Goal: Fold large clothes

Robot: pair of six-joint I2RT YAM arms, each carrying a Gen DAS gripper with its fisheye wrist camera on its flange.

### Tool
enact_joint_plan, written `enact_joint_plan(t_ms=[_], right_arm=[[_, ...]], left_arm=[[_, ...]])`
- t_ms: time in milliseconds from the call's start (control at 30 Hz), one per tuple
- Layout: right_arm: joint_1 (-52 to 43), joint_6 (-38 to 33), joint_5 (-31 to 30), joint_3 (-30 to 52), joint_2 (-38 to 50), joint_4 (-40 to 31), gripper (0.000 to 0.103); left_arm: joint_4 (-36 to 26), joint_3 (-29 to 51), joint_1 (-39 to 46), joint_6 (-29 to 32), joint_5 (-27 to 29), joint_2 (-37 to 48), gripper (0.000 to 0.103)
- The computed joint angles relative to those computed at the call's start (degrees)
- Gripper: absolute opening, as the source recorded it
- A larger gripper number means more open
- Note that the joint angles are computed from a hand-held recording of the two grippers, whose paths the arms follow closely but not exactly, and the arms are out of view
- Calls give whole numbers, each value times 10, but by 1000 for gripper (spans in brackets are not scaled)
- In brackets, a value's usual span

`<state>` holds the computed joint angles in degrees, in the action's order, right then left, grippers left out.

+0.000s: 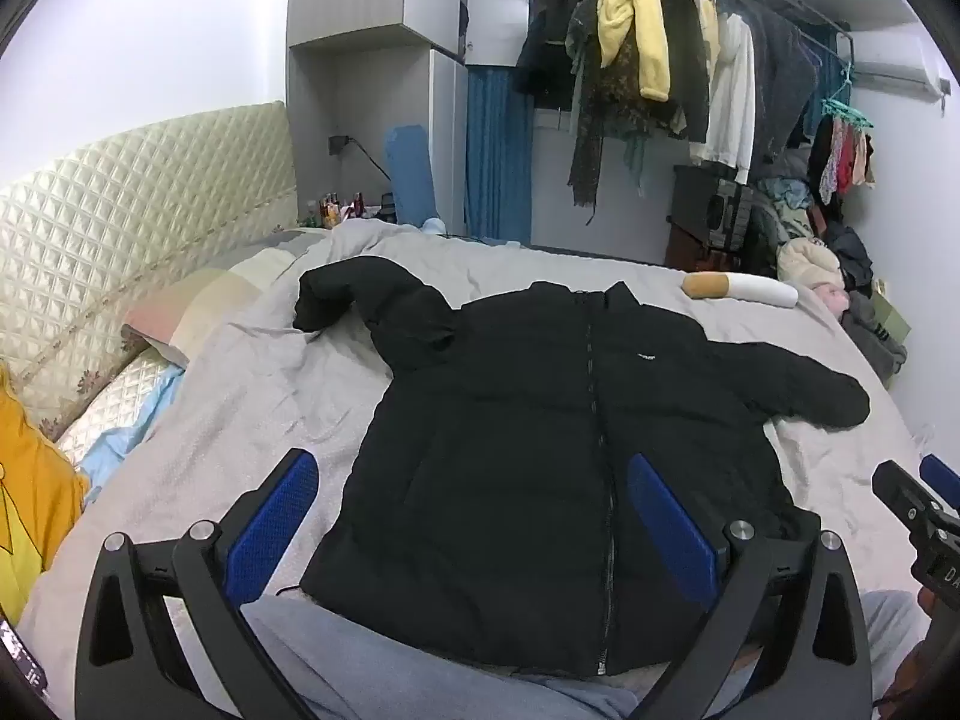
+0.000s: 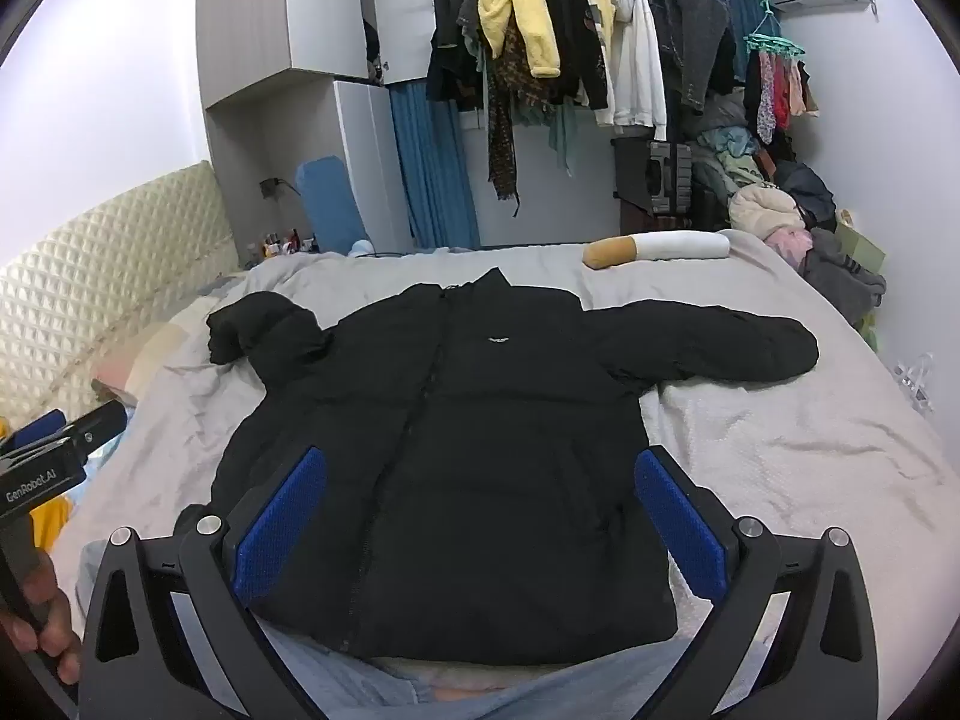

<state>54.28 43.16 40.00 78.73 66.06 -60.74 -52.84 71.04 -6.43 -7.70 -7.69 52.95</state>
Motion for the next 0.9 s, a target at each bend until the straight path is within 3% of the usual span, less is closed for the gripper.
enact_joint_plan(t_ms=[267,300,467,733,900], right_arm=[[10,3,14,-20,-9,10,103],[15,7,19,-18,-7,3,103],[42,20,48,-14,-1,-7,103],[19,15,8,-30,-9,-1,103],[22,27,15,-10,2,-28,103]], left_arm=[[-36,32,-15,-6,-22,15,103],[-25,6,-3,-2,-9,-10,103],[-40,25,11,-1,8,-4,103],[-63,36,21,-1,31,2,103],[-62,23,14,0,23,-7,103]])
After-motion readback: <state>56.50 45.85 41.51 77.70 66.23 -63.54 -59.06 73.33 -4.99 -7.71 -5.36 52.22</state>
